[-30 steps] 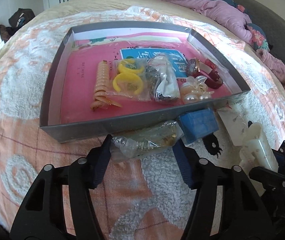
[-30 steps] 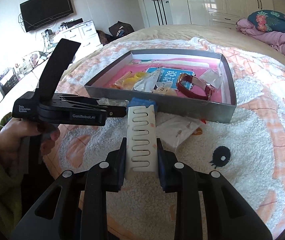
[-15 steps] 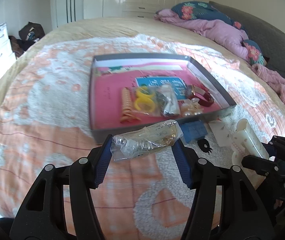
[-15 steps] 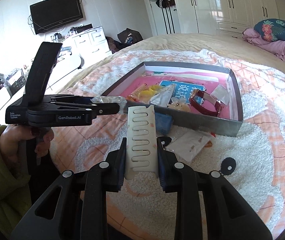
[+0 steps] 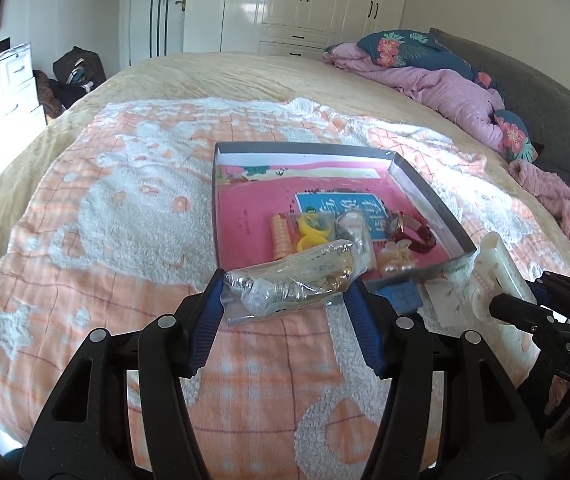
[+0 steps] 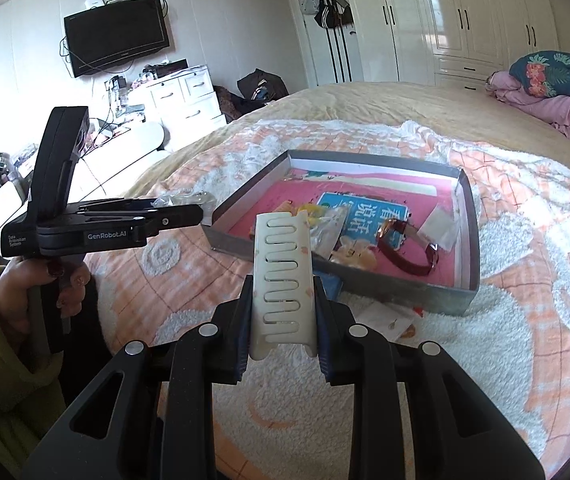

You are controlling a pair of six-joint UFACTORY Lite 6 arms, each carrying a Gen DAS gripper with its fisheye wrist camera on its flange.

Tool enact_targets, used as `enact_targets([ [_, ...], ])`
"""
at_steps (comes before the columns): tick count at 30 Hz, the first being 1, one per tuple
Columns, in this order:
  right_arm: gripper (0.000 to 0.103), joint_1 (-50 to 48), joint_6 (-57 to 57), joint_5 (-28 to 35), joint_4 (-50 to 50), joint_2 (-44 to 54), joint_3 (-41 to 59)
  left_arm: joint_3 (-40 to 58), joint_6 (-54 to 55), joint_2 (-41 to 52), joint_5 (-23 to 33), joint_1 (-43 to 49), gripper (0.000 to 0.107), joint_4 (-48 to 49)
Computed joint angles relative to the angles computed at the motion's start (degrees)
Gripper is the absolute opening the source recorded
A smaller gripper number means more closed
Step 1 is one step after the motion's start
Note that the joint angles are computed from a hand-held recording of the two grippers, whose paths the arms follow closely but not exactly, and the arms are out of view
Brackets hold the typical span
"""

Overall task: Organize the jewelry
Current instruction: 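Carry the hair clip and gold-jewelry bag over the grey tray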

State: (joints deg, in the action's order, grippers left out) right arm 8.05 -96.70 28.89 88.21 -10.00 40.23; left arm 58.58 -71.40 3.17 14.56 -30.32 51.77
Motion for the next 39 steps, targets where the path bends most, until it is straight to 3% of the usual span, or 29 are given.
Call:
enact_targets([
  [13,0.026,-1.39,-0.6,-1.65,0.46,5.89,7.58,11.64,13.98,8.98,0.18,1.02,0.051,-11.37],
  [39,0.026,-9.95,-0.43,-4.71,2.43,24.77,24.33,24.17,27.35,22.81,1.47,6.89,0.051,-22.8],
])
